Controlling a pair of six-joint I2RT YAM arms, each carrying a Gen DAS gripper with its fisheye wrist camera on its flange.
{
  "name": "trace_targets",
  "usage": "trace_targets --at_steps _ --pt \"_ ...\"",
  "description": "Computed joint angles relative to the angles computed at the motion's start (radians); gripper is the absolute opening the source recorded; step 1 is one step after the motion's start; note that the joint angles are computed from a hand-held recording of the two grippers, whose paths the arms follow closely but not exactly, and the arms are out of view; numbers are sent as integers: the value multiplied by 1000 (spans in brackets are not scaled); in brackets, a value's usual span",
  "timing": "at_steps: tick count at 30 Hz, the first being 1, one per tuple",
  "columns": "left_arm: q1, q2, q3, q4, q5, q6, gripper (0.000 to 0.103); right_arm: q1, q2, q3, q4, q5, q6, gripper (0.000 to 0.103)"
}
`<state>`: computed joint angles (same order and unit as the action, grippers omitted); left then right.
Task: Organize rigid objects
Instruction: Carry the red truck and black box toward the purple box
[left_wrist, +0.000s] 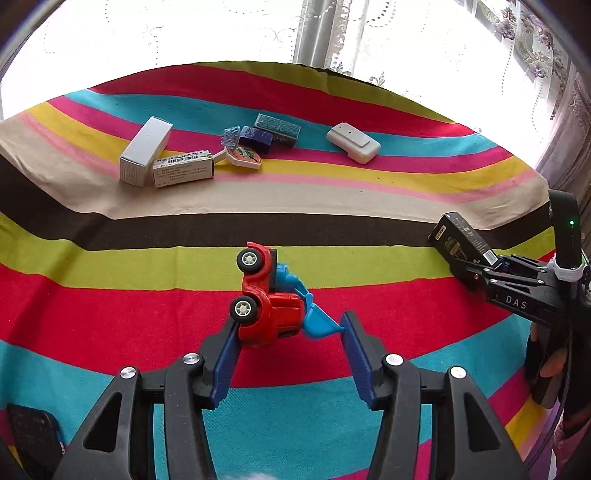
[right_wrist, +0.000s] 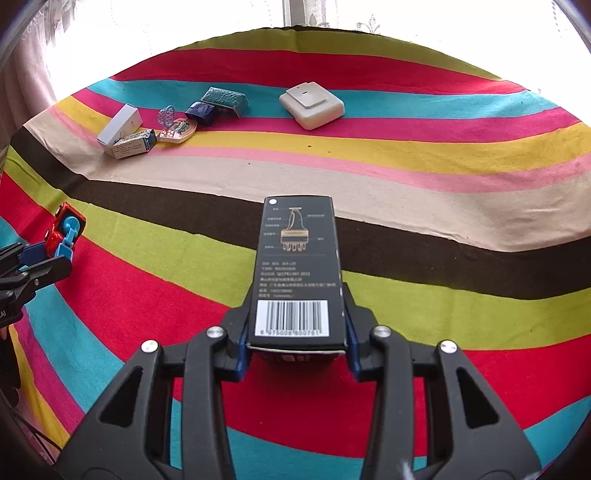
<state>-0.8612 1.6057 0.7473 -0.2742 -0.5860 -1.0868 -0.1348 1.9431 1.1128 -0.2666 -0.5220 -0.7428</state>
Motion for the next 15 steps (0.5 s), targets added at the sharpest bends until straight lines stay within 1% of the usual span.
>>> trace_targets --at_steps 3,7,9,12,15 --pt "-24 21 0 8 -2 -26 54 1 -4 -4 5 5 1 44" --pt "-75 25 30 -44 -29 -54 54 -3 -23 -26 20 19 12 43" --pt "-105 25 48 -84 -43 -72 54 -20 -49 -46 -12 -6 23 43" --pt "-147 24 56 -116 -50 -110 54 -48 -129 -129 -22 -46 24 43" --pt "-176 31 57 -130 -45 -140 54 -70 -209 -205 -48 -72 -12 43"
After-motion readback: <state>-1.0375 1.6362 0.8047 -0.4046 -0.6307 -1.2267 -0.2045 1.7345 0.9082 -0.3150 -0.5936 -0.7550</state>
